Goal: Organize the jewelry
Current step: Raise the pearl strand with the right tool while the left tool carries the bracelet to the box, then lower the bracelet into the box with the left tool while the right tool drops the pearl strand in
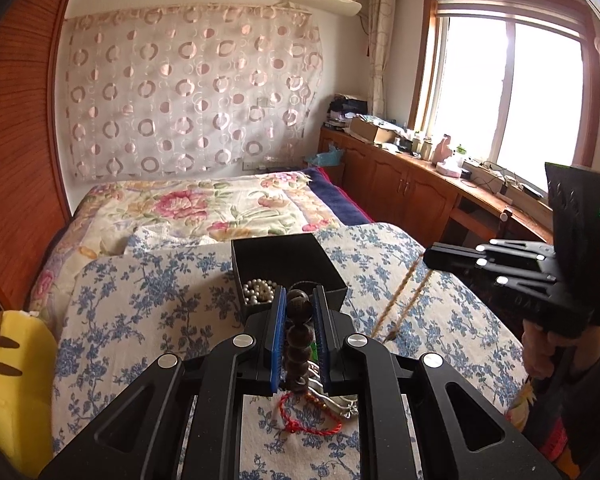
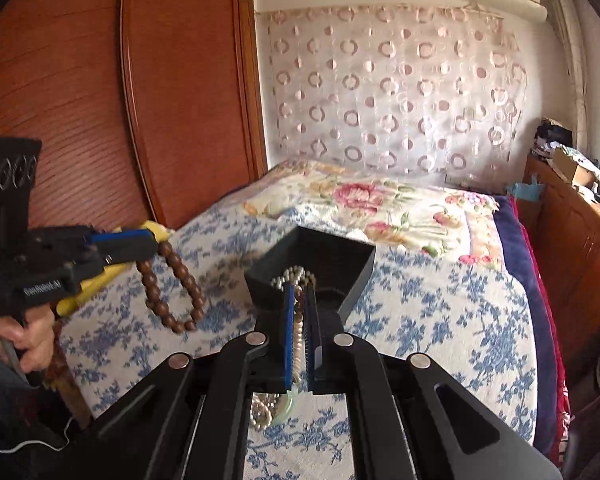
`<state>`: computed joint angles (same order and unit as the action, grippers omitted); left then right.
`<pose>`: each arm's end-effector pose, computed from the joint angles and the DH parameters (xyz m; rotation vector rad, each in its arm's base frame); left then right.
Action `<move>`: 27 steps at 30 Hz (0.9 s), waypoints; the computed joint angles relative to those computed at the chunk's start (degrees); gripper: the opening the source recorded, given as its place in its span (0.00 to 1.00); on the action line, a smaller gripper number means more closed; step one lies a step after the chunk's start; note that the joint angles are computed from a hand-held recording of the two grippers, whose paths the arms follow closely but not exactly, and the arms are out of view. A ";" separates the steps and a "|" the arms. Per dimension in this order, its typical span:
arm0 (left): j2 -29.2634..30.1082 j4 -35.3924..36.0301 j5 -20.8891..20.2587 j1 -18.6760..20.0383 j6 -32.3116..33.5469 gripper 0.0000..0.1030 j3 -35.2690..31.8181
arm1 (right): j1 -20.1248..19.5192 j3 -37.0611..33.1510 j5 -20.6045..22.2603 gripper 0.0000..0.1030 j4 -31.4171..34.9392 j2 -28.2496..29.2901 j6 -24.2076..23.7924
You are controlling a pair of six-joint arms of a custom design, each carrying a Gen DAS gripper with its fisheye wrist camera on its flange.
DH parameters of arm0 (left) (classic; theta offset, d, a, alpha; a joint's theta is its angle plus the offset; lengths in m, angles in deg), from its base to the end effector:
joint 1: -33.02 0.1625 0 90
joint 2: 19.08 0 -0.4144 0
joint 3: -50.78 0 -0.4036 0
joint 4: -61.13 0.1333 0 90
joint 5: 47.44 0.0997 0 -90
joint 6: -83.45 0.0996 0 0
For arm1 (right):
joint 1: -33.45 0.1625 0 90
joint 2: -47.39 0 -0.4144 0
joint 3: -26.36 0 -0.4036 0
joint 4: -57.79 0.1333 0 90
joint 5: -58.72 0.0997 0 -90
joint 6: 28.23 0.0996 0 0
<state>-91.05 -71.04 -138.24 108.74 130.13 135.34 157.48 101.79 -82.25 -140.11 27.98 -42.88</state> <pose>-0.0345 -0.6702 0.4312 1.4849 2.5123 -0.7456 0.4534 -0.5715 0.0053 0.4297 -2.1532 1.1972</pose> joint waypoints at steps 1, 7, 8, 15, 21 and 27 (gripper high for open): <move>0.05 0.00 -0.07 -0.02 0.04 0.12 -0.11 | 0.14 -0.22 0.03 0.05 -0.26 -0.02 -0.48; 0.26 -0.94 -0.51 -0.41 -0.30 0.12 -0.56 | 0.97 -1.96 -0.51 0.05 -2.13 0.00 -3.90; 0.28 -1.06 -0.54 -0.49 -0.27 0.12 -0.60 | 1.00 -2.00 -0.48 0.05 -2.29 -0.16 -4.37; 2.38 -0.44 -0.79 -1.13 -0.05 0.12 -3.15 | 0.95 -5.37 -0.17 0.05 -2.26 -0.13 -8.82; 5.22 -0.25 -0.82 -1.89 -0.25 0.12 -5.90 | 0.10 -9.50 1.93 0.05 0.15 -0.09 -11.20; 8.24 -0.36 -0.48 -2.74 -0.96 0.12 -8.55 | -0.85 -14.64 4.42 0.05 1.66 0.39 -14.66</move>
<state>-82.81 -71.40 -138.72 106.00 129.17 126.79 156.63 87.15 -77.83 -138.44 28.37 -57.53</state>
